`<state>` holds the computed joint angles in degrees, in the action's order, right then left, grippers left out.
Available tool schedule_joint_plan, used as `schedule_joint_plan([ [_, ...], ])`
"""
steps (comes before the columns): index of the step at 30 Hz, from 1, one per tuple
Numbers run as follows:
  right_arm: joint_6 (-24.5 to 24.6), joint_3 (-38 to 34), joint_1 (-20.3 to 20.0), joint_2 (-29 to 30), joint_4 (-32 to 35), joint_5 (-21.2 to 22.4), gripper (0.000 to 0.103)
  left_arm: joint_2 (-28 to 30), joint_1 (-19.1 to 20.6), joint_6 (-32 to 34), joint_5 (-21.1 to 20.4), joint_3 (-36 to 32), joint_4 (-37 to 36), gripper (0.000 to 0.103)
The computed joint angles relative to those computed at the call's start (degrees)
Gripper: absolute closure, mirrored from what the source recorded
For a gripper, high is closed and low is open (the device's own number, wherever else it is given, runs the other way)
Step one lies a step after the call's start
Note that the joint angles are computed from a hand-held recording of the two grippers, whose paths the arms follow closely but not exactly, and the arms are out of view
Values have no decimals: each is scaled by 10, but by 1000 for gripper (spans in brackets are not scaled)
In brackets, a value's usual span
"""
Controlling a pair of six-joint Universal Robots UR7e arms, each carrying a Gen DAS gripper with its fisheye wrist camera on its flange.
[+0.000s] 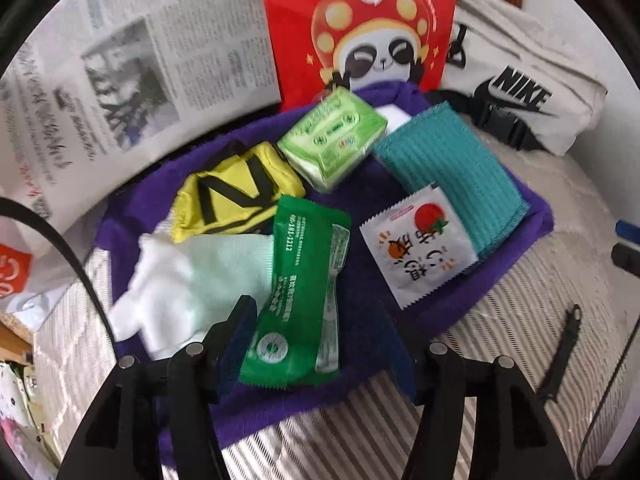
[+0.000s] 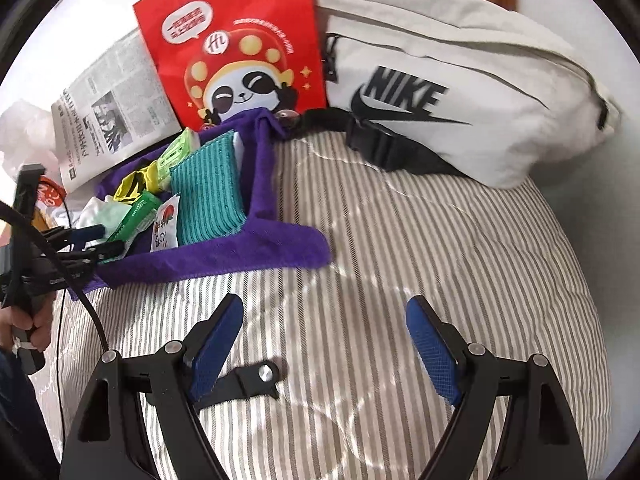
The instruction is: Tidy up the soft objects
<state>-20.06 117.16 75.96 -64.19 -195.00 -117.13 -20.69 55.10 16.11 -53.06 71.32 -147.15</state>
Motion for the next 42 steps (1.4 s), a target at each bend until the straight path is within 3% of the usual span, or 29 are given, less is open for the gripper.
schedule_joint_plan([
  [4,-1,26,-4,-15,-27,0,20,-40,-16,28,-15,65,-46,44],
  [8,2,47,-11,-30,-47,-7,20,-77,-28,45,-90,127,-62,44],
  [11,16,64,-18,-46,-59,-11,20,-78,-41,62,-143,158,-69,44],
  [17,9,110,-32,-74,-115,-15,20,-45,-59,82,-209,169,-49,46],
  [21,19,135,-49,-91,-128,-9,20,-22,-70,106,-199,167,-40,57],
  [23,19,144,-55,-96,-133,-6,20,-9,-73,114,-181,160,-33,68],
  [27,23,150,-67,-97,-133,3,20,-4,-71,123,-187,153,-41,79],
  [36,16,143,-54,-81,-121,6,20,-29,-54,78,-218,155,-28,82],
  [42,7,131,-31,-60,-110,0,20,-60,-43,59,-204,182,-40,82],
])
